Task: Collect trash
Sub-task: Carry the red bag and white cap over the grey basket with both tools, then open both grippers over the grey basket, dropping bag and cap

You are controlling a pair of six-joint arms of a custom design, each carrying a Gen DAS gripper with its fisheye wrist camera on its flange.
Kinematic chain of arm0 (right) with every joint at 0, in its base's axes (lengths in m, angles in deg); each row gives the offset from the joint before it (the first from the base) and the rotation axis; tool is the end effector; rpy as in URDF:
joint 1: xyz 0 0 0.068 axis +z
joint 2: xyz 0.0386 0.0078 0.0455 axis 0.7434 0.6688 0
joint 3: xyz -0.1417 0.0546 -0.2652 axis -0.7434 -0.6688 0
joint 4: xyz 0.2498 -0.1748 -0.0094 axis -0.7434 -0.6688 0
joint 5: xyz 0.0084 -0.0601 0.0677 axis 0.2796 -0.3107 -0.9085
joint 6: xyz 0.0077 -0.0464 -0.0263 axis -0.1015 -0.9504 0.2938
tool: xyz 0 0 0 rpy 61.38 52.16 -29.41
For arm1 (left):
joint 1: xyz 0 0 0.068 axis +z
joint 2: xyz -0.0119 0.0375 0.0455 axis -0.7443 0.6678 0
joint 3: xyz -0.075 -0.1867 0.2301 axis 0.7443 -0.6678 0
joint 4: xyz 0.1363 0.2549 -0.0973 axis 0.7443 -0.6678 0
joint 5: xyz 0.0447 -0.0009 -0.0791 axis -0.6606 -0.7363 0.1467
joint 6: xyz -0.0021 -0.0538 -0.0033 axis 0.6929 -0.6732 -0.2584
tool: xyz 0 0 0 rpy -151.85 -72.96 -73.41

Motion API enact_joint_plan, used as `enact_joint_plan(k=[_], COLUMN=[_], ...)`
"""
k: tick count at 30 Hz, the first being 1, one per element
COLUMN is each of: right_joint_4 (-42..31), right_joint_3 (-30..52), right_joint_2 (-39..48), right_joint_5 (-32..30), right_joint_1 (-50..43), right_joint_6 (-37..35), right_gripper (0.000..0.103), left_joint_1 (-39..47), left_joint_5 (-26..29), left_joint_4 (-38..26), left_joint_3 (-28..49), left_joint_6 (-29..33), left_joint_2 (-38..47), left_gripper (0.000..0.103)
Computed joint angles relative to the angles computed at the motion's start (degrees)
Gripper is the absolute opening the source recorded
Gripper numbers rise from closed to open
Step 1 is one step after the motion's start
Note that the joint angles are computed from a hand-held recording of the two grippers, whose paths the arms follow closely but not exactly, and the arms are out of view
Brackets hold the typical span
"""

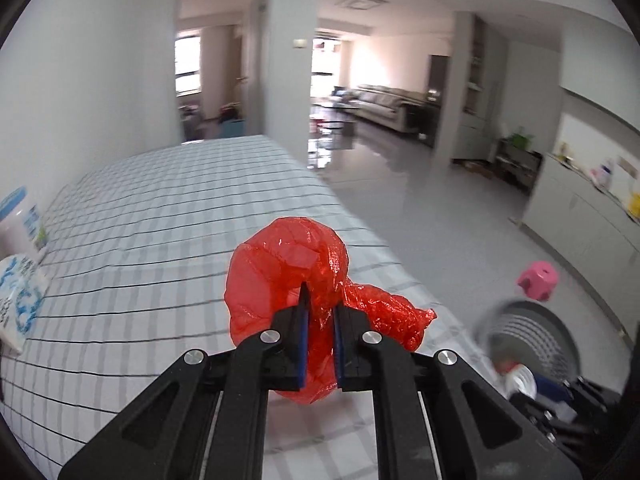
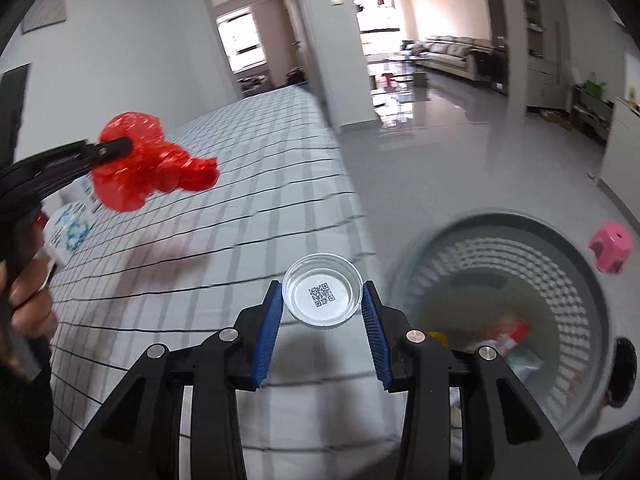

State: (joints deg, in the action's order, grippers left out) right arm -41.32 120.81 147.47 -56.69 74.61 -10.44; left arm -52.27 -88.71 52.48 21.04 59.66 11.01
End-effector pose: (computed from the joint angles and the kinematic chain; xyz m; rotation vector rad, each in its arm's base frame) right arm 0.2938 0.1548 0.1936 -0.5273 2.3046 0.5097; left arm 0.2595 -0.0104 0.2648 -0.3089 2.1564 0.0918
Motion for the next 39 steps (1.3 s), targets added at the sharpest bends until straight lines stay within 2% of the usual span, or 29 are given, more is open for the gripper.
enact_joint_plan(k=[6,13,21,28,30,31,32,33,38,39], right_joint_4=[0.9,2.5,2.9,2.6,2.6,3.1,3.6,3.9,4.5,4.6], right_joint_3=[-4.8,-6.1,-4.2,-3.0,-2.9,-3.3,-3.6,-3.8,-4.6,-4.7], right_joint_2=[-4.5,-2.7,2.5,5.0,4.9,4.7,4.2,4.2,3.4,3.1], right_joint_5=[-1.6,-6.3,-9.9,-11.2,-11.1,-11.2,-11.5,-11.7,-11.7,-11.7], right_joint_1=[-10.2,-21.2,-26.8,-28.2,-28.2,-28.4,-28.7,-29.0,-29.7,-29.7], right_joint_6=[-1.5,-3.8,-5.9,-8.3,-8.0,-7.8,-7.3,-7.2,-6.8,-6.7], right_gripper=[0.039,0.039,0.039,0.039,0.044,0.055,0.058,0.058,0.058,0.058], left_joint_1=[-15.5,-26.1,-30.2,-31.1,-31.2,-31.2,-31.0,-31.0,-31.1,-31.3], left_joint_5=[-5.8,-6.3,-5.7,-6.3,-6.1,-5.9,-5.5,-5.3,-6.6,-7.4], left_joint_4=[1.0,2.9,3.2,3.2,3.2,3.1,3.2,3.2,3.4,3.4], left_joint_3=[2.5,8.4,14.5,16.4,16.5,16.5,16.4,16.3,15.5,15.1], left_joint_6=[-5.0,-9.2,-12.2,-14.4,-14.7,-15.0,-15.1,-15.7,-16.8,-17.0], left_joint_2=[5.3,17.8,29.5,34.5,34.7,34.8,34.8,34.6,33.5,33.1], left_gripper=[0.010,0.010,0.010,0.013,0.014,0.017,0.022,0.024,0.047,0.055])
